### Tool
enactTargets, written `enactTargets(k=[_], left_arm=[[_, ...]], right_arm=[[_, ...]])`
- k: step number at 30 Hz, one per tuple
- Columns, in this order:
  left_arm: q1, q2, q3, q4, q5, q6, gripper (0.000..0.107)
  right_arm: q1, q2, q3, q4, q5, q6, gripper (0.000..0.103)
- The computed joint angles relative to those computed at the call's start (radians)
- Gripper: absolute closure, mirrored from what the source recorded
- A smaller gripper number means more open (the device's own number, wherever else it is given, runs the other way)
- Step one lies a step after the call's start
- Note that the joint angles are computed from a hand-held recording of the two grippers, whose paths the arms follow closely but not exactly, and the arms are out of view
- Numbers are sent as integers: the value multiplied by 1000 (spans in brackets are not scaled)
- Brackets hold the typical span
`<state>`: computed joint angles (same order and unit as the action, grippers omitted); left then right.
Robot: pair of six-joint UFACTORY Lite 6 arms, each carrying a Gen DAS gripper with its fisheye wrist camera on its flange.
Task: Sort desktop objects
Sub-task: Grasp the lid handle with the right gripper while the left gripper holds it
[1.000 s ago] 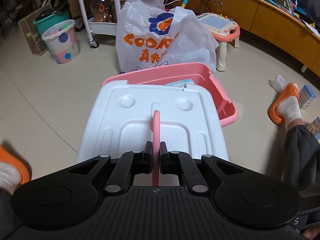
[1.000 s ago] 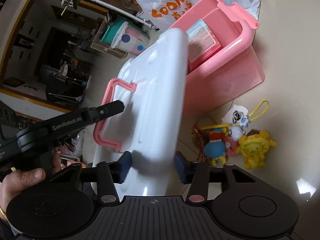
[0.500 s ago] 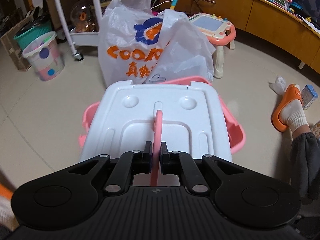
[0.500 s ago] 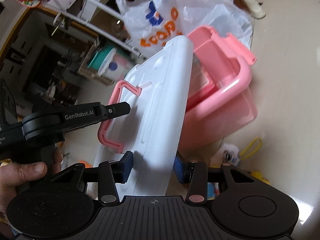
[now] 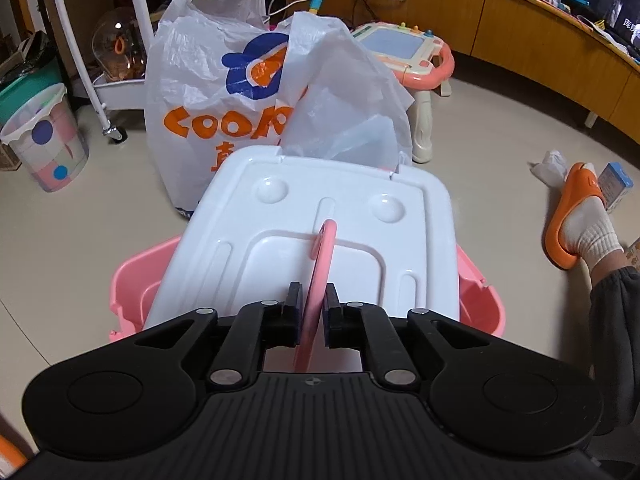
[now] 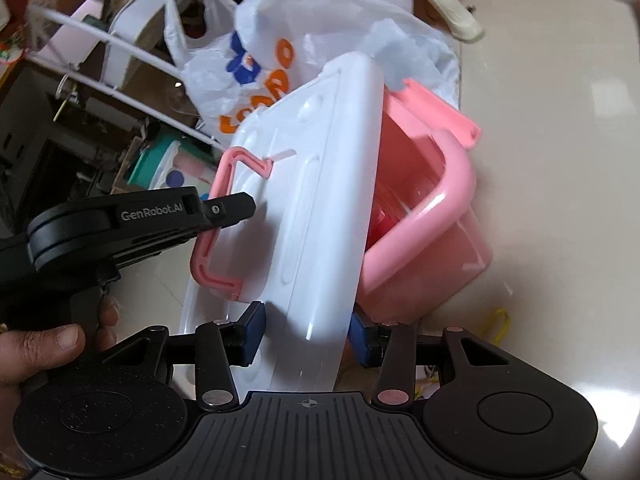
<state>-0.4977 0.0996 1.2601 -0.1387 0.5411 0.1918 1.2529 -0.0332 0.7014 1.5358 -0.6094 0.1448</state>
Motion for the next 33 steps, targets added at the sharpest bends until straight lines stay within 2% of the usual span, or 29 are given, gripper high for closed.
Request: enactTargets(k=[1,3,5,8,10,14,16,19,22,26,32,33], left_arm=[[7,1,1,-12,7,8,96],[18,-1,-1,-24,18,14,95],[23,-23,-25,-2,14,-4,95],[34,-74,-78,27,13,-19,89],[50,-114,-119,14,3,-15,81],[88,-180,-167,-26,12,5,72],[106,-213,-185,-45,21,11,67],[114,-243,-195,-52,44,25,66],[117,-252,-192,-57,78,53,66],[145,-245,-186,-126,121,132,66],[154,-224,-193,-172,112,212,66],[154,-215,-191,-173,113,212,69]], right_arm=[[4,-2,3,16,-2,-23,57],[13,-6,14,69,-5,-94,39],[25,-23,20,132,-12,-172,36],[43,-104,-2,275,-11,-354,35],[56,-173,-21,399,-27,-523,34],[96,-266,6,613,-154,-902,34],[98,-286,42,654,-209,-1084,34],[61,-293,107,674,-241,-1363,35],[-45,-252,187,706,-193,-1623,39],[-222,-162,282,751,-56,-1920,48],[-392,78,471,871,100,-2290,63],[-410,108,493,898,125,-2341,64]])
